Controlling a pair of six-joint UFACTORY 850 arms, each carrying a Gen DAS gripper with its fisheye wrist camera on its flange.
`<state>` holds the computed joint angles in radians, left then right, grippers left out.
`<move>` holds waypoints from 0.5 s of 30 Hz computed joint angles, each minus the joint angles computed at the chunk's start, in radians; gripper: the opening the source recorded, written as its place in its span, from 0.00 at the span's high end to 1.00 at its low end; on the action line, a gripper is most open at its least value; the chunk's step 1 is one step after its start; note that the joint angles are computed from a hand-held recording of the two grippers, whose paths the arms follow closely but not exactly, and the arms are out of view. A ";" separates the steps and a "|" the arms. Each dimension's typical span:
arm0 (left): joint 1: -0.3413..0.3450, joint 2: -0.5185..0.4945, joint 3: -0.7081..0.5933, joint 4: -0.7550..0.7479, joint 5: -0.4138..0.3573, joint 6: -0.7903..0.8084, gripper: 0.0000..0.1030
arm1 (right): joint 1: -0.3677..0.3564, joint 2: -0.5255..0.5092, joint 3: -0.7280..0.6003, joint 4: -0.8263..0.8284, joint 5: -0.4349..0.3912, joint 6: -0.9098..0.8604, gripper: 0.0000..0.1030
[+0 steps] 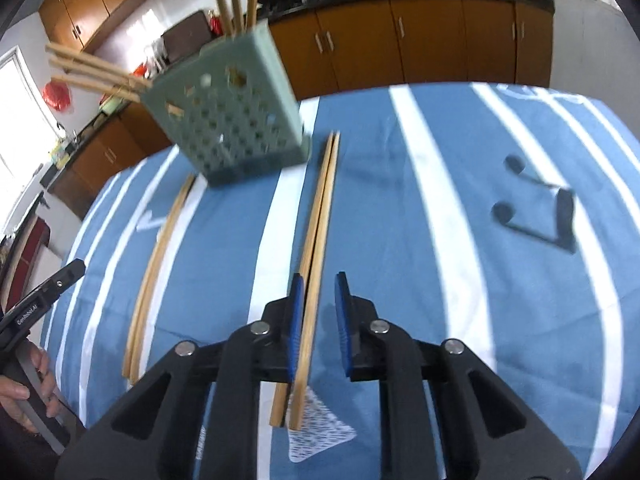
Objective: Organize utensils
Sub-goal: 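Move both open tools back down to the loose chopsticks, then grasp a chopstick with the right tool while the left tool grasps another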
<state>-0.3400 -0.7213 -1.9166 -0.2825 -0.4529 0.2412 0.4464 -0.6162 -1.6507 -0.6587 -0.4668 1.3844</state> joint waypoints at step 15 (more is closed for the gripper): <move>-0.015 -0.029 -0.011 -0.006 -0.071 0.030 0.60 | -0.002 -0.041 -0.053 -0.066 -0.184 0.064 0.92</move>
<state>-0.3547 -0.7507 -1.9280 -0.2884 -0.5239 0.2713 0.4443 -0.6576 -1.7040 -0.7245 -0.6503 1.4485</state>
